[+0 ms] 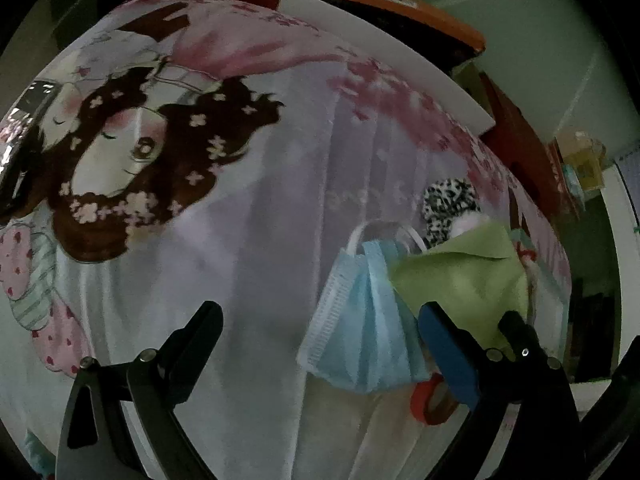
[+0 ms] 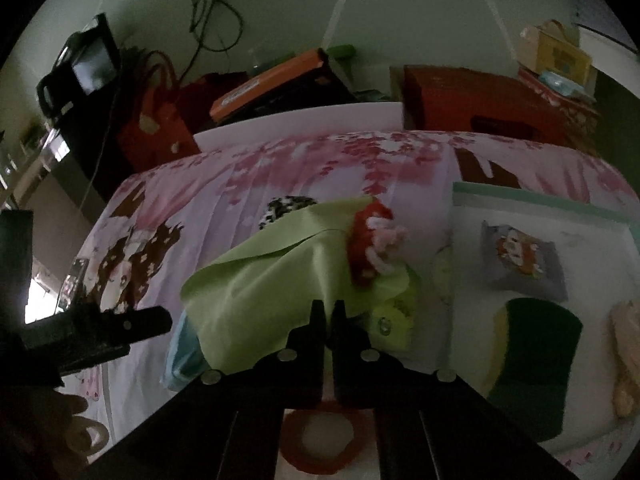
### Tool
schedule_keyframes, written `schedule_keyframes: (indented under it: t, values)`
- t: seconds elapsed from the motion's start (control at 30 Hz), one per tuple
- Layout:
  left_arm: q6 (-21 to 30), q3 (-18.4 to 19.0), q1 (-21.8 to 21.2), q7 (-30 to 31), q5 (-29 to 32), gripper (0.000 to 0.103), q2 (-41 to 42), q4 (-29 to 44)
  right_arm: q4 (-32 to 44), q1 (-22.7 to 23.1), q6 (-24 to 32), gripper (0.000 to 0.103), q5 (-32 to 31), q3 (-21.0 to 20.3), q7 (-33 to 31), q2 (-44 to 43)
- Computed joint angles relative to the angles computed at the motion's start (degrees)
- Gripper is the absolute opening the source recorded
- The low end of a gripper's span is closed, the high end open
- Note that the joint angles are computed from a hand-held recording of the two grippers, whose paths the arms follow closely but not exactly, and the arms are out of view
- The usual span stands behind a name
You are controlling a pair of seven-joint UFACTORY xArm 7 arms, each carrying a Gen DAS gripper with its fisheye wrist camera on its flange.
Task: Organize soft objects
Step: 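Grasp the blue face mask with the left gripper, then lift the blue mask with the left gripper while the right lifts the green cloth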
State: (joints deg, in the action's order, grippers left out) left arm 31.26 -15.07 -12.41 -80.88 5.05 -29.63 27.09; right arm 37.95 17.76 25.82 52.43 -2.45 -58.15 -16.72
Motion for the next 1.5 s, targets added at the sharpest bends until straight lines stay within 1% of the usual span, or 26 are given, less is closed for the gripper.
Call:
schedule_keyframes:
  t: [0.23, 0.33, 0.37, 0.43, 0.5, 0.53, 0.6, 0.63, 0.7, 0.8, 0.9, 1.13, 1.33, 1.5]
  values:
    - [-0.5, 1.0, -1.4, 3.3, -0.5, 0.098, 6.3, 2.9, 2.3, -3.2, 2.0, 0.003, -0.8, -1.0, 3.5, 2.6]
    - [-0.1, 0.7, -1.5, 3.8, 0.4, 0.098, 8.3, 4.2, 2.8, -4.4, 2.3, 0.003, -0.9, -1.0, 4.0, 3.1]
    - [0.5, 0.6, -1.5, 4.0, 1.0, 0.097, 9.1, 4.9, 2.9, -4.8, 2.4, 0.003, -1.1, -0.9, 4.2, 3.2]
    - [1.6, 0.4, -1.5, 4.2, 2.1, 0.092, 10.2, 6.1, 3.3, -5.4, 2.6, 0.003, -1.3, -0.7, 4.6, 3.7]
    - [2.2, 0.3, -1.7, 4.2, 3.2, 0.078, 10.9, 6.8, 3.5, -5.8, 3.1, 0.003, -1.1, -0.7, 4.5, 3.8]
    - [2.0, 0.4, -1.9, 4.3, 3.6, 0.074, 11.0, 6.9, 3.5, -5.9, 3.4, 0.003, -1.0, -0.8, 4.4, 3.8]
    - [0.3, 0.7, -2.3, 4.8, 3.9, 0.051, 11.0, 6.6, 3.6, -6.1, 3.8, 0.003, -0.6, -0.7, 4.1, 3.8]
    - [-1.0, 1.0, -2.6, 5.2, 3.5, 0.045, 11.0, 6.3, 3.6, -6.2, 4.0, 0.003, -0.3, -0.7, 3.8, 3.7]
    - [-2.6, 1.2, -2.7, 5.5, 3.3, 0.029, 11.2, 5.9, 3.5, -6.3, 4.6, 0.003, 0.2, -0.7, 3.2, 3.4]
    - [-4.2, 0.2, -1.6, 4.3, 5.1, 0.022, 10.9, 5.8, 3.3, -6.2, 5.9, 0.003, 1.7, -1.1, 1.4, 2.5]
    - [-4.0, -1.4, 0.0, 1.6, 8.6, 0.02, 9.6, 6.0, 2.8, -5.8, 6.3, 0.003, 3.9, -1.3, -1.0, 1.2]
    - [-3.9, -3.9, 3.2, -3.7, 13.6, 0.019, 5.1, 5.2, 2.5, -4.7, 8.1, 0.002, 9.9, -2.4, -7.0, -1.8]
    - [-2.1, -7.9, 6.7, -8.5, 19.9, 0.019, -1.2, 5.3, 1.7, -3.7, 9.3, 0.002, 16.2, -3.4, -13.2, -5.8]
    - [-1.4, -11.8, 9.4, -11.6, 24.2, 0.019, -7.0, 5.6, 1.0, -4.1, 11.3, 0.002, 21.1, -5.3, -17.3, -10.5]
